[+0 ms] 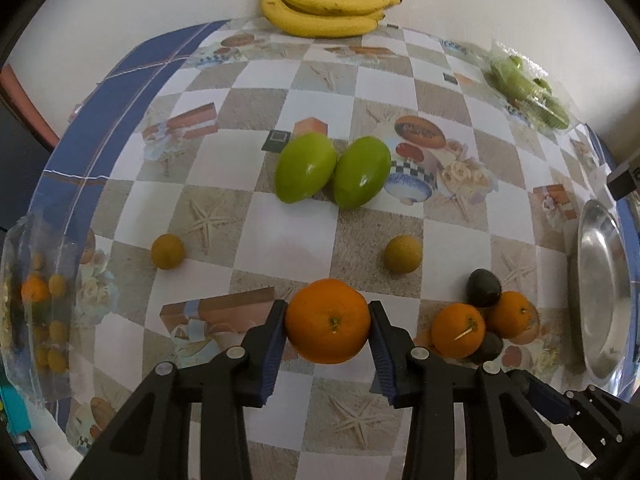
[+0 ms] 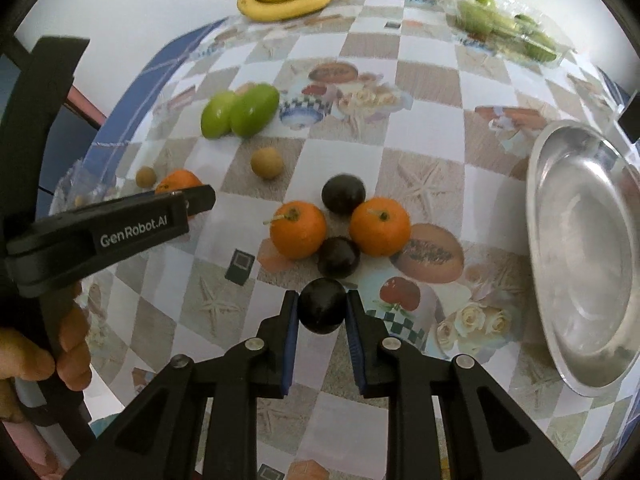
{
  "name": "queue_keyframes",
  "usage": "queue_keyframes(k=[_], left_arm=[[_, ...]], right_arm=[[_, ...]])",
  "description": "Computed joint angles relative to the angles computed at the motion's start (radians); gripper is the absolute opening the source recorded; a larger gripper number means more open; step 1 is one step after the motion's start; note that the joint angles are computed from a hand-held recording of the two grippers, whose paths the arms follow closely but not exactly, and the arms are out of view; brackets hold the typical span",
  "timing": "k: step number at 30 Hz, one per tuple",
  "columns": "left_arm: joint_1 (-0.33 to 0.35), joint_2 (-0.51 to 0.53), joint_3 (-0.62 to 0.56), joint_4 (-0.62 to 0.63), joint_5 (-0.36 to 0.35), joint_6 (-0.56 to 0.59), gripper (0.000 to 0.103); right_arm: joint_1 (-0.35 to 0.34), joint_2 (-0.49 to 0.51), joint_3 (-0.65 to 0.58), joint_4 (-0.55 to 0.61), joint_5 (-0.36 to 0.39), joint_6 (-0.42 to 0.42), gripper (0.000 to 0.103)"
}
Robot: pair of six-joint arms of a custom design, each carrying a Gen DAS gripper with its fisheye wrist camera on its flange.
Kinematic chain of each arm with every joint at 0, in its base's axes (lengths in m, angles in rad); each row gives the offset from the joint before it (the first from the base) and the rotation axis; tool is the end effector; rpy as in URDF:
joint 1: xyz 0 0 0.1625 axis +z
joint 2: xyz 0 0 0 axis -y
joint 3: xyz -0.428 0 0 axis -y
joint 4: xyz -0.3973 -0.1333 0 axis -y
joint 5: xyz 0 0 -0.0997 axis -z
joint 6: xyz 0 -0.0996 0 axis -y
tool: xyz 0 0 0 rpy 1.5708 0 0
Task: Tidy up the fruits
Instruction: 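Carry the orange in the left tool and plum in the right tool over the steel bowl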
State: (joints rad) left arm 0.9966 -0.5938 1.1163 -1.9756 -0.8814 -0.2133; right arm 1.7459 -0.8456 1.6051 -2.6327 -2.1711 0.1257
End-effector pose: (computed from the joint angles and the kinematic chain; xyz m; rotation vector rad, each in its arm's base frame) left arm -0.2634 -0.7693 0.1157 0.4915 2.4049 -0.2045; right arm 0.1964 -0.6677 0.1605 -0.0572 -2.5506 0.5021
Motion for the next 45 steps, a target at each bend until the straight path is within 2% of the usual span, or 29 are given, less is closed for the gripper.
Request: queue_keyframes(k=[6,10,22,26,35,45], left_arm=[[-0.016,-0.017,0.011,0.001,-0.002,-0.025,0.042],[-0.029,0.008,-0.012,0.002,0.001,-0.032,0.042],[-0.086,0.032,-0.018,-0.012,-0.018,-0.011,0.042],[-0.108,0.05,-0.026,-0.022,-0.045,0.004,0.042],[-0.166,0.115,-0.054,-0.062,-0.11,0.09,0.042],[-0.202,0.2,-0.093,-0.12,-0.166,0.178,0.042]], right_arm=[[-0.002,-0.033,0.028,-0.067,-0.018,0.008,0.024],[-0.011,-0.063,0.045,-0.098,-0.025,0.025,0.024],[-0.045,-0.15,0.108,-0.183,-0.127,0.091,0.024],[-0.062,-0.179,0.125,-0.199,-0.137,0.118,0.024],[-0.093,-0.233,0.163,-0.229,-0.22,0.177,0.024],[-0.141,-0.276,0.187,-0.241,-0.237,0.237,0.024]])
